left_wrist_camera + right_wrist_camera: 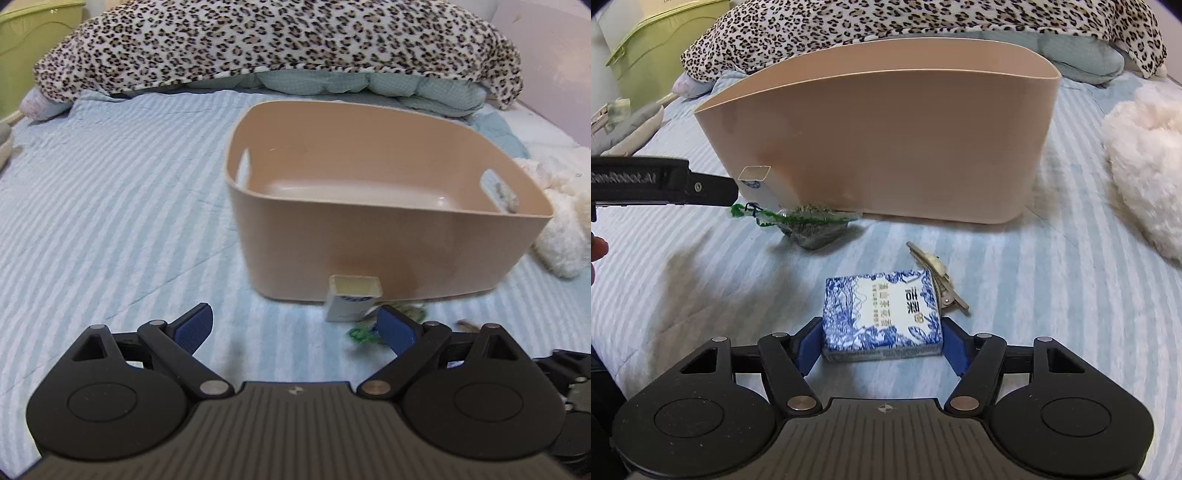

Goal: Organize objects
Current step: 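Grasp the blue-and-white tea box with the right tool while the left tool grasps the white box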

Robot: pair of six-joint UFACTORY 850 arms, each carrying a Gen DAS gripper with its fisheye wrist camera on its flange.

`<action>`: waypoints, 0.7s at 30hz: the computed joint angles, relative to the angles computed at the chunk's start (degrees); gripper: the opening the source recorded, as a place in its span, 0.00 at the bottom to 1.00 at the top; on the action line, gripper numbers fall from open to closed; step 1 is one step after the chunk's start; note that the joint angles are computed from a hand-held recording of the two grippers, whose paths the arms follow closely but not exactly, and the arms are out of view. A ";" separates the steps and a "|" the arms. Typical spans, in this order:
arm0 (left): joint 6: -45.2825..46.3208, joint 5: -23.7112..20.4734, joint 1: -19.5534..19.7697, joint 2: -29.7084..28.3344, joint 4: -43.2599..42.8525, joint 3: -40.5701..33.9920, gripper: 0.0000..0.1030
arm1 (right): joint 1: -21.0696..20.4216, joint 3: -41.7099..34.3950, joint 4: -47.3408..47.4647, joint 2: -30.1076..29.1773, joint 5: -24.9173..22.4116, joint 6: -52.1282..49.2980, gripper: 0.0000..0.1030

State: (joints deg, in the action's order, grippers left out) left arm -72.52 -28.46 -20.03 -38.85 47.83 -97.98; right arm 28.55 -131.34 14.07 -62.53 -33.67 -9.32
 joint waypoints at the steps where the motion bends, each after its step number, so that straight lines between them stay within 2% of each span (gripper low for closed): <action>1: 0.27 0.39 -0.04 -0.18 0.03 -0.36 0.93 | 0.00 -0.61 0.00 -0.32 -0.16 0.10 0.68; 5: 1.92 -1.14 -0.53 -2.87 0.53 -4.57 0.93 | -0.01 -2.41 -0.66 -1.32 -0.28 0.99 0.60; 11: 8.31 -4.53 -0.44 -8.18 -4.58 -11.91 0.92 | -0.21 -3.01 -0.48 -1.91 0.11 1.30 0.59; 14: 11.15 -4.31 -0.05 -8.98 -7.76 -12.54 0.77 | -0.34 -3.12 -0.29 -2.04 0.38 1.54 0.59; 16: 12.69 -3.84 0.26 -9.20 -9.49 -12.54 0.54 | -0.37 -3.05 0.04 -2.08 0.67 1.54 0.59; 17: 13.07 -3.73 0.42 -9.22 -10.16 -12.48 0.50 | -0.38 -2.98 0.23 -2.05 0.77 1.41 0.59; 18: 13.10 -3.63 0.60 -9.15 -10.65 -12.29 0.41 | -0.36 -2.79 0.36 -1.96 0.99 1.29 0.59; 21: 12.27 -1.69 1.05 -8.01 -10.96 -10.51 0.34 | -0.39 -1.73 0.95 -1.19 1.68 1.23 0.58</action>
State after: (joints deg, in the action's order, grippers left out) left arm -60.25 -30.14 -18.98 -46.86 36.87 -108.50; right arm 28.16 -133.07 15.02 -63.72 -31.99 -8.08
